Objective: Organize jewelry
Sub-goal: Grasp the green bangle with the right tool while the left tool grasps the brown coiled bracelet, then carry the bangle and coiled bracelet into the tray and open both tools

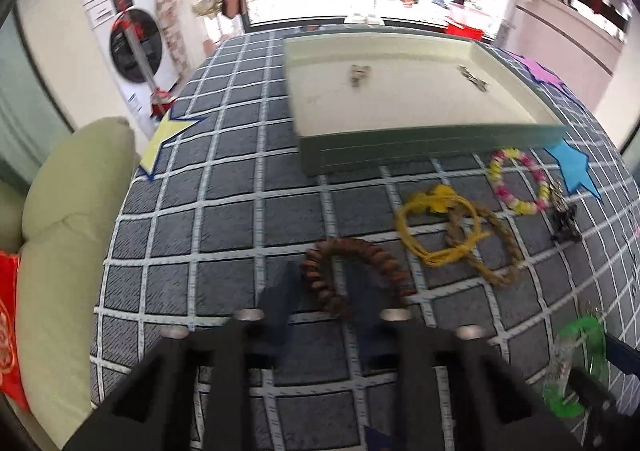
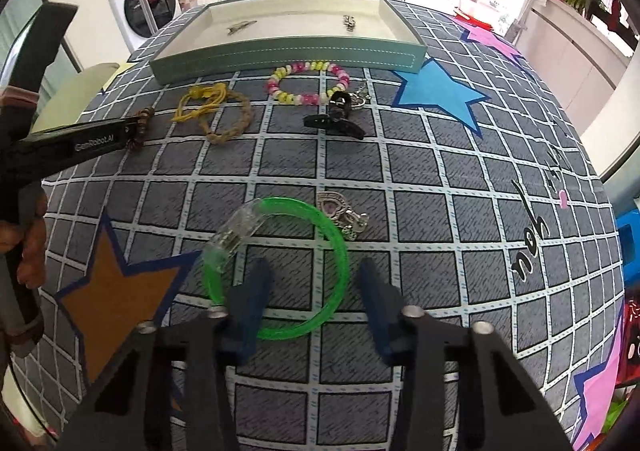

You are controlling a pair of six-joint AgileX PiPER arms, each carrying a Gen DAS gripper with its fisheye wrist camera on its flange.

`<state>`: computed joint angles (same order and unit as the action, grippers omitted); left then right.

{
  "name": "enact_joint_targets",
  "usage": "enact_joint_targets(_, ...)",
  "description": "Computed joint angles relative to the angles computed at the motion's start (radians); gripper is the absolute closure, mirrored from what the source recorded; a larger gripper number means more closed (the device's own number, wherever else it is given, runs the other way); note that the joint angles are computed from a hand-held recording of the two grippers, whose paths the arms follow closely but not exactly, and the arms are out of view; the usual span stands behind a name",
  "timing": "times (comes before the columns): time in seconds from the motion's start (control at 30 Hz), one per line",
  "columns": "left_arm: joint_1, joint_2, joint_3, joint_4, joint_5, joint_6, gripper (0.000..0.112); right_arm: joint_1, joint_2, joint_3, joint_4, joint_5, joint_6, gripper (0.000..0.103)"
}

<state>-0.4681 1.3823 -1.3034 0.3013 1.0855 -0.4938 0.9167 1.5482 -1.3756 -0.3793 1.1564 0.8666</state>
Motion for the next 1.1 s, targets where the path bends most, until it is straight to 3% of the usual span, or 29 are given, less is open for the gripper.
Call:
enact_joint_targets(0.03,-0.007,-0.002,0.002,0.002,-0.002,0.005,0.086,0.002,-0.002,0.001,0.0,-0.001,0.002,0.077)
enact_joint_targets(0.07,-0.009,-0.007,0.005,0.0,-0.006,0.005,0.086,-0.001,-0.009,0.007,0.007,-0.008,-0.001,0.089)
enact_joint_targets(0.17,0.035,-0.048,0.036,-0.094,-0.045,0.042,0.086,-0.009,-0.028,0.027,0.022,-0.027,0.004,0.095)
enact_joint_targets(0.4,0.051,-0.144,0.078,-0.117,-0.059,0.054,0.086,-0.062,-0.108,0.102,0.097,-0.108,-0.027,0.095)
enact_joint_targets(0.63,0.059,-0.185,0.046,-0.142,-0.041,0.068,0.086,-0.119,-0.156,0.079,0.129,-0.113,-0.072,0.095)
enact_joint_targets(0.83,0.069,-0.153,-0.056,-0.17,-0.03,0.097,0.086,-0.215,-0.143,-0.027,0.193,-0.102,-0.173,0.095)
enact_joint_targets(1.1,0.097,-0.029,-0.29,-0.186,0.014,0.157,0.086,-0.375,0.016,-0.328,0.29,-0.037,-0.358,0.095)
